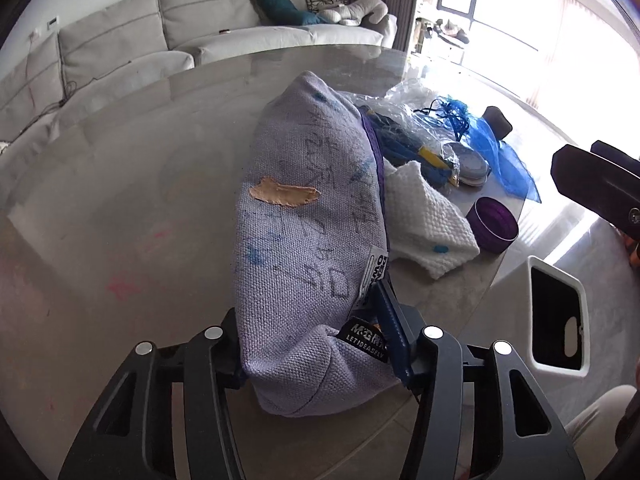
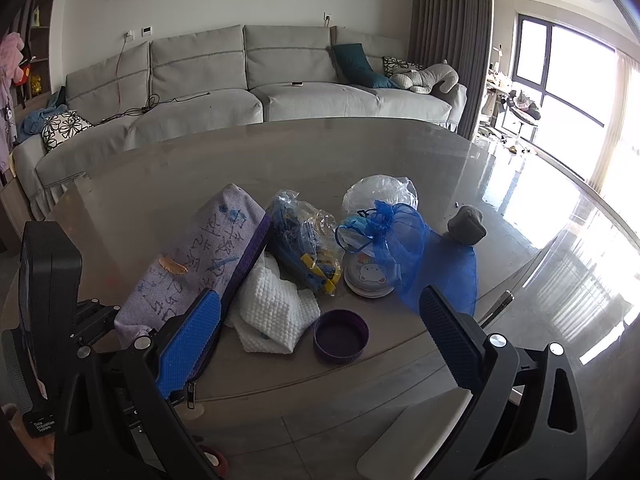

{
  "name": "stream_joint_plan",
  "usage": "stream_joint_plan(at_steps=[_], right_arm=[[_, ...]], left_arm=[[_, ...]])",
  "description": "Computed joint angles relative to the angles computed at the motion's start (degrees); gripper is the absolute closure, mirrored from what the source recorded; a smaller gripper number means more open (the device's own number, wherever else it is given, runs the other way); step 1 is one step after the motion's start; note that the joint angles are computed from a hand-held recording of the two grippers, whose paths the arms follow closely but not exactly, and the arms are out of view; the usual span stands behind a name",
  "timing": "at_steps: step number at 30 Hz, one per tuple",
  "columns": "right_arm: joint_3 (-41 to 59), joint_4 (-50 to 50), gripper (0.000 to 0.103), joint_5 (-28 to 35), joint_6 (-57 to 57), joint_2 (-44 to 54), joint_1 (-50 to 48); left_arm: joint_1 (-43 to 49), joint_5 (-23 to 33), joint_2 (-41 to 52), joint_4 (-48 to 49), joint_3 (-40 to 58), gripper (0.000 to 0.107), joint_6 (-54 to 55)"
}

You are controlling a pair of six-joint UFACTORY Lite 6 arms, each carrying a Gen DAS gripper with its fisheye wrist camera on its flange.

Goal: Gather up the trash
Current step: 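Grasp the lavender pencil case with the left gripper while the right approaches the white tissue, then grasp the white tissue with the right gripper and lift it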

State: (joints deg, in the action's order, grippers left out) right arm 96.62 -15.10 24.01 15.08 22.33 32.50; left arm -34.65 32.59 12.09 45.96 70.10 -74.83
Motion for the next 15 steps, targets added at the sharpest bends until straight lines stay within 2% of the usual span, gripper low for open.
stream_joint_plan(at_steps=[4,8,15], right_arm=[[-2.0,-7.8,0.004,-0.5,6.3,-0.5,1.5],[-4.0,-12.9,0.004,-2.9,10.4,-0.7,2.0],[1.0,1.8,0.004,-5.0,-3.2,5.5,0.7]], left_arm=[[-3.0,2.9,-0.2,6.1,0.3,0.083,-5.1],[-4.1,4.6,-3.5,8.5,-0.3,0.088,-6.5],[-4.1,10.1,-8.2,8.8,1.3,0.088,-4.4]])
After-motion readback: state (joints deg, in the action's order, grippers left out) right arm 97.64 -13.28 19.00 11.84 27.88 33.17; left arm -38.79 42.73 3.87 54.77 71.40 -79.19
